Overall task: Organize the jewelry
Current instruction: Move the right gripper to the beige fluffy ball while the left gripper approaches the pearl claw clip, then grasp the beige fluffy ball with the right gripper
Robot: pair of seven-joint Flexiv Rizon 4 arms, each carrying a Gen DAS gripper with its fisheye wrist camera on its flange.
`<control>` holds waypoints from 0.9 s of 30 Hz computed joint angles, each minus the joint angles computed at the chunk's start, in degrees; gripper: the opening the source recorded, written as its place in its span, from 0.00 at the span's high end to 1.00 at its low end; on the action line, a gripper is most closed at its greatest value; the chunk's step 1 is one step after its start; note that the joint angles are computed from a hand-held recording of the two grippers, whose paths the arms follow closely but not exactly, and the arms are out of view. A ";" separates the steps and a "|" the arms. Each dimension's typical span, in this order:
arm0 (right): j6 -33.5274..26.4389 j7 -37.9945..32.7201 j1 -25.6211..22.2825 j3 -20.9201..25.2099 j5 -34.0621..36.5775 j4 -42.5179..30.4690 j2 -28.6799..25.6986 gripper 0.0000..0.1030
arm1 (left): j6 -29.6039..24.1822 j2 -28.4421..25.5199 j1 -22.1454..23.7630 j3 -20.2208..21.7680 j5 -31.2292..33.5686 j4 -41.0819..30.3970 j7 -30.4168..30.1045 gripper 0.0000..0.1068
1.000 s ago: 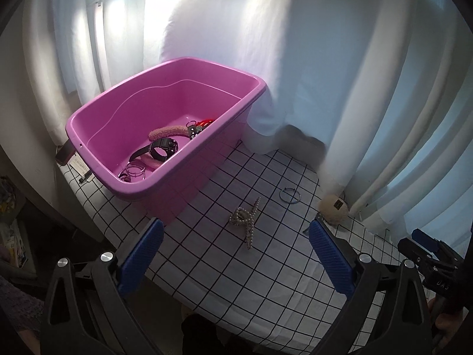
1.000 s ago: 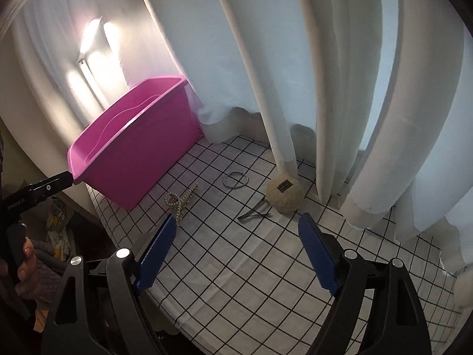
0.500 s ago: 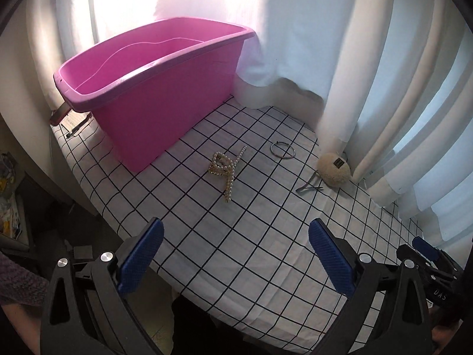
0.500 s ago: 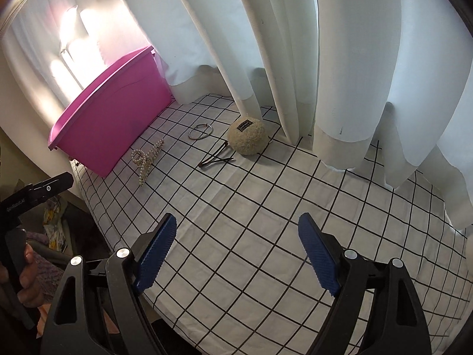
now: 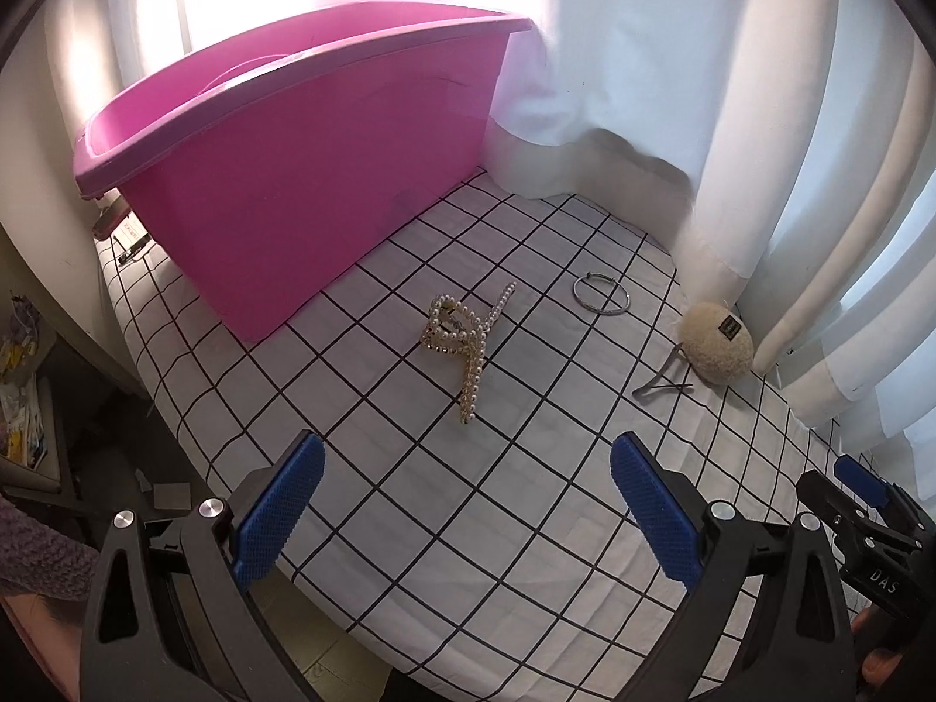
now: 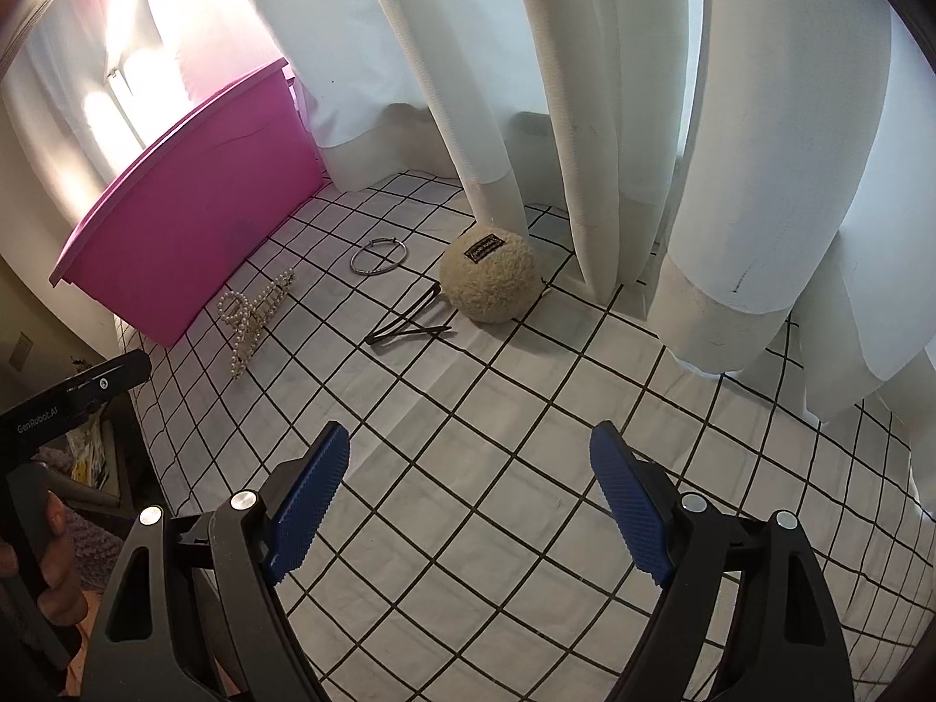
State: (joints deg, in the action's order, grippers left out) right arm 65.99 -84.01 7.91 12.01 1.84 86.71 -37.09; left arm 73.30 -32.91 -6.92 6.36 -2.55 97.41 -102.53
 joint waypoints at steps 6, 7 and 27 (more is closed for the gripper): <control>-0.47 2.25 1.29 -1.83 -2.00 -6.34 -5.32 0.22 | 0.84 -4.89 -0.49 -0.47 -0.30 -5.02 0.93 0.10; -0.85 2.58 1.45 -2.06 -2.35 -7.50 -6.24 0.22 | 0.87 -5.73 -0.93 -0.02 -0.09 -5.97 0.78 0.10; 1.04 4.25 4.56 -6.12 -9.42 -18.55 -17.23 0.22 | 3.17 -17.22 -0.27 1.93 -1.92 -15.30 -0.55 0.10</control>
State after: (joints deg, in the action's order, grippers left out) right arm 67.03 -79.76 12.47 5.90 -7.58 68.16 -54.32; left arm 76.47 -50.13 -7.19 8.29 -4.47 82.11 -103.08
